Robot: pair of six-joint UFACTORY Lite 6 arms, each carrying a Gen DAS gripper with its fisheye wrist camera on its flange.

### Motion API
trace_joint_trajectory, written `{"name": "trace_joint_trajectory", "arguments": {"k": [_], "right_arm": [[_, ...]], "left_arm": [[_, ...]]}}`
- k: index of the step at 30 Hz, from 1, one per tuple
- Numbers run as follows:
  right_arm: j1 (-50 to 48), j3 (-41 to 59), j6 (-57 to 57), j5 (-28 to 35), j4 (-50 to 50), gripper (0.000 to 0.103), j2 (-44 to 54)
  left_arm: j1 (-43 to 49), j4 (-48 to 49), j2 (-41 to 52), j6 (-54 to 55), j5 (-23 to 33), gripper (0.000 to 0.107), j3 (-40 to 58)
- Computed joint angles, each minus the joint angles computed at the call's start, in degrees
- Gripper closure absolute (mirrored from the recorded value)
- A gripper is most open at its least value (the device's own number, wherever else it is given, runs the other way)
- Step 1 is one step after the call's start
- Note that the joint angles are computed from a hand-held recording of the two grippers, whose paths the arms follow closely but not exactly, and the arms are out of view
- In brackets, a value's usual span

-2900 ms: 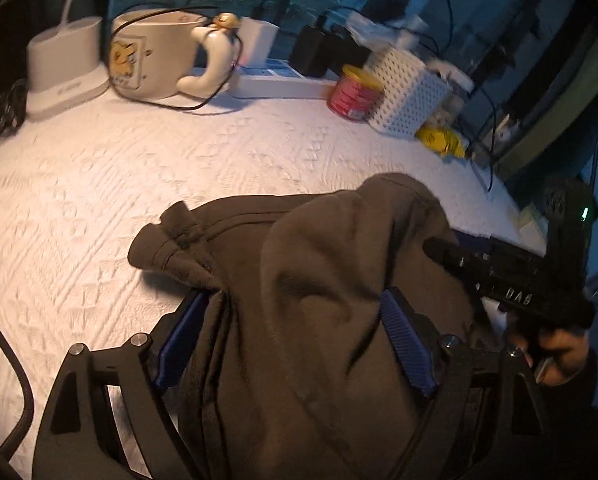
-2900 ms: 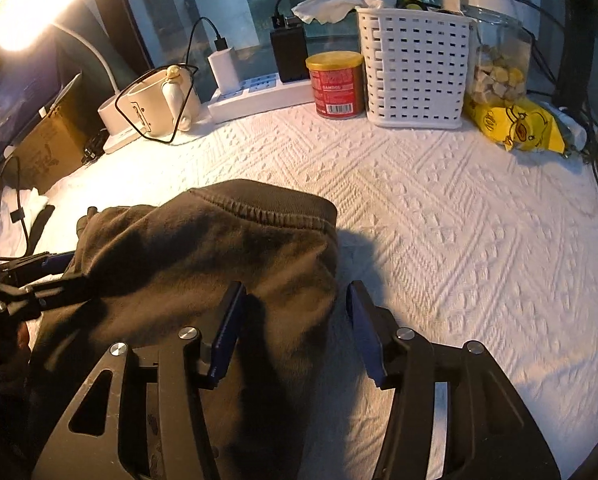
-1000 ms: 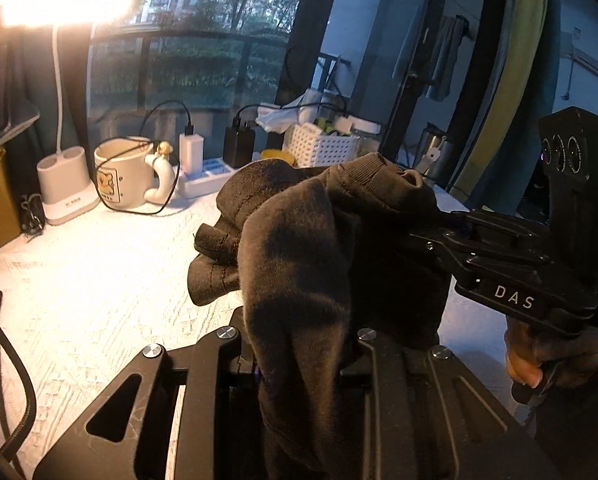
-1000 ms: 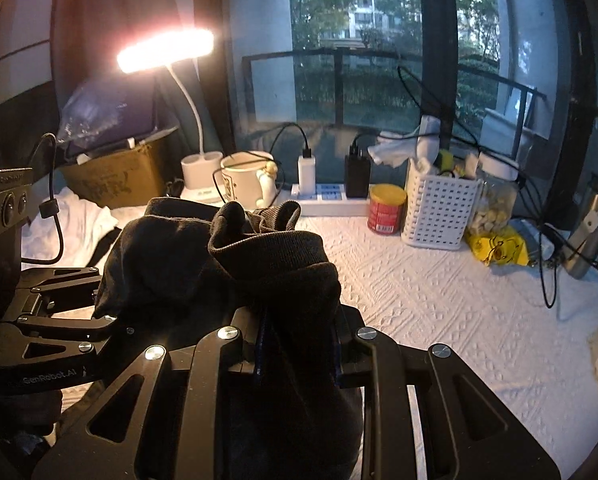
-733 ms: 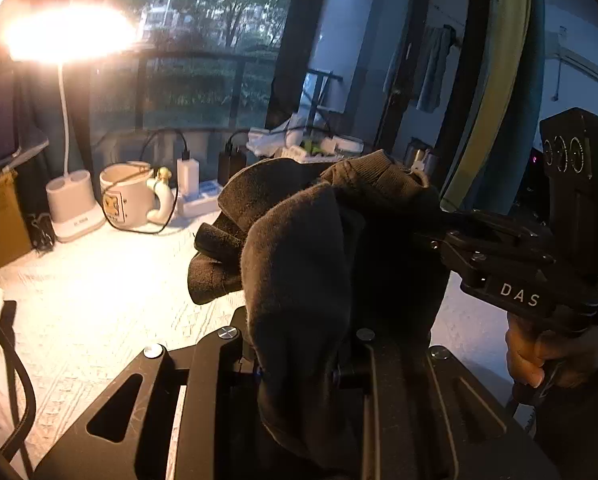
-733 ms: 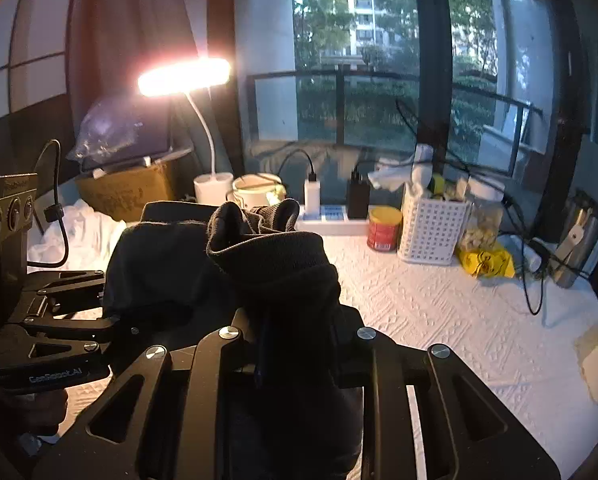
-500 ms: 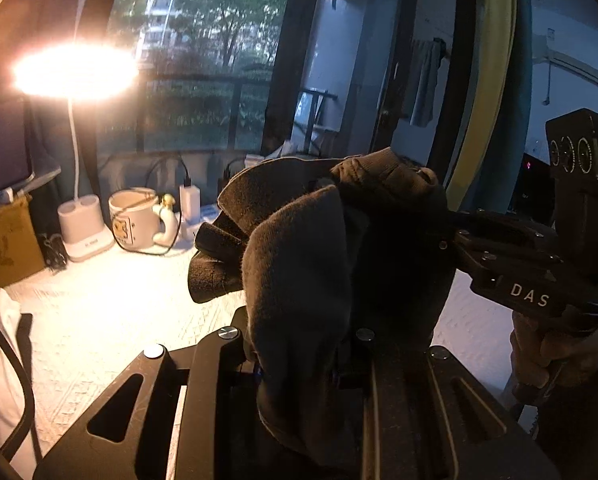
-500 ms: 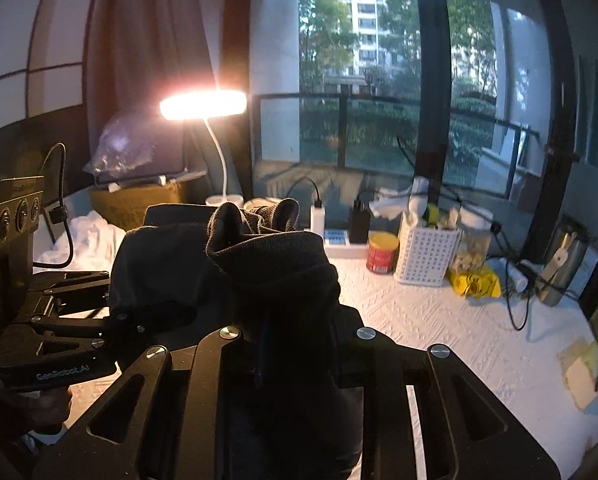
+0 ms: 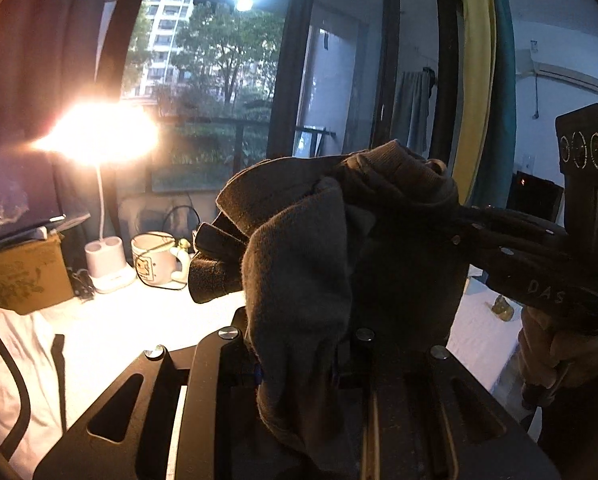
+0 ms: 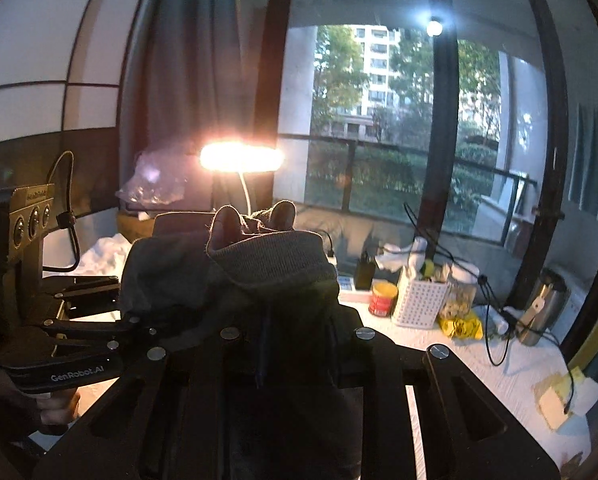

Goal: Fold small clothes

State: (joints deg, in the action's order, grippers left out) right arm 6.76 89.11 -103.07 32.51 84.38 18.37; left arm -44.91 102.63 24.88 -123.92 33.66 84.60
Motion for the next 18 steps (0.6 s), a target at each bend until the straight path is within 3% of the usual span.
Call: {"name": "trace_joint_trajectory", "arguments": {"k": [18], "right_arm": [[8.19, -9.38, -5.56, -1.0, 5.57, 0.08, -12.22]], "left_arm": [[-4.18, 1.2, -17.85, -4.03, 14.02, 0.086, -19.97]]}}
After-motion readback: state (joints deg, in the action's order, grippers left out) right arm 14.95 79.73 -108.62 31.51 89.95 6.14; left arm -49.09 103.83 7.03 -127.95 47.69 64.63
